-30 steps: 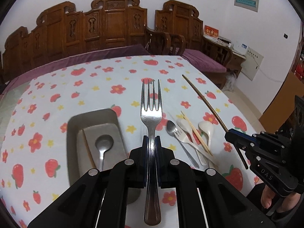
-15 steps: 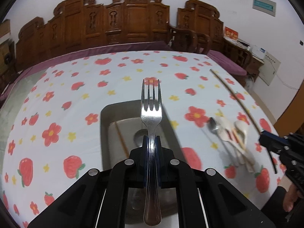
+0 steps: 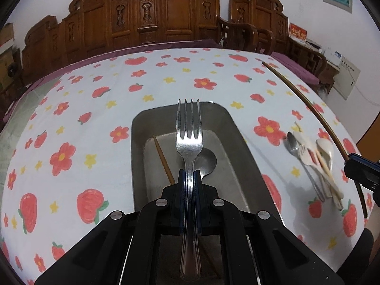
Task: Organize utensils
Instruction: 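Carry the steel fork into the tray and open the left tool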
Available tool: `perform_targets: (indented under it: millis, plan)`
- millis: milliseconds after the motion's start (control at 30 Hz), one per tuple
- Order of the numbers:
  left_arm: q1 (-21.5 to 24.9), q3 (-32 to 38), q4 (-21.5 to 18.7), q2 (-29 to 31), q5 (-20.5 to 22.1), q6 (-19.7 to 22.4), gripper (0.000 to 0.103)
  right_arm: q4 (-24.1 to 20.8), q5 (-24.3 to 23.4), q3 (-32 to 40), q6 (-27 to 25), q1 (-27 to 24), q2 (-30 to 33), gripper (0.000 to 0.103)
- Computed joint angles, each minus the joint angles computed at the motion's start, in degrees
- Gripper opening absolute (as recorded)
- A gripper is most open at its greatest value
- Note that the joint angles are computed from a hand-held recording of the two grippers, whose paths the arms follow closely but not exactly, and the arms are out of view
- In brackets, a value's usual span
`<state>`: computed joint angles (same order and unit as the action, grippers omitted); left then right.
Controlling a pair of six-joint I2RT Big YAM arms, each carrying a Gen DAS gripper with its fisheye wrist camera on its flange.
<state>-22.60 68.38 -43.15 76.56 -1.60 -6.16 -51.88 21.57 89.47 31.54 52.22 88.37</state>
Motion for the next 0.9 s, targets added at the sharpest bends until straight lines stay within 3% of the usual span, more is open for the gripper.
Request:
perform_targets:
  millis: [300,600,900]
  plan:
    - [1.0,0.7,-1.8,1.6,1.4,-0.9,0.006,-0.9,-0.4,1.1,-0.1,0.7,1.4,0.006]
    - [2.3,0.3,-0.8,-0.8,3.4,-1.1,0.006,-1.3,-0.6,2.7,-0.2,1.4,2.6,0.006]
    - [3.7,-0.7,0.2,-5.5,2.6,2.3,0.008,-1.1,-2.7,5.2,0.2,2.4,4.9,0.006]
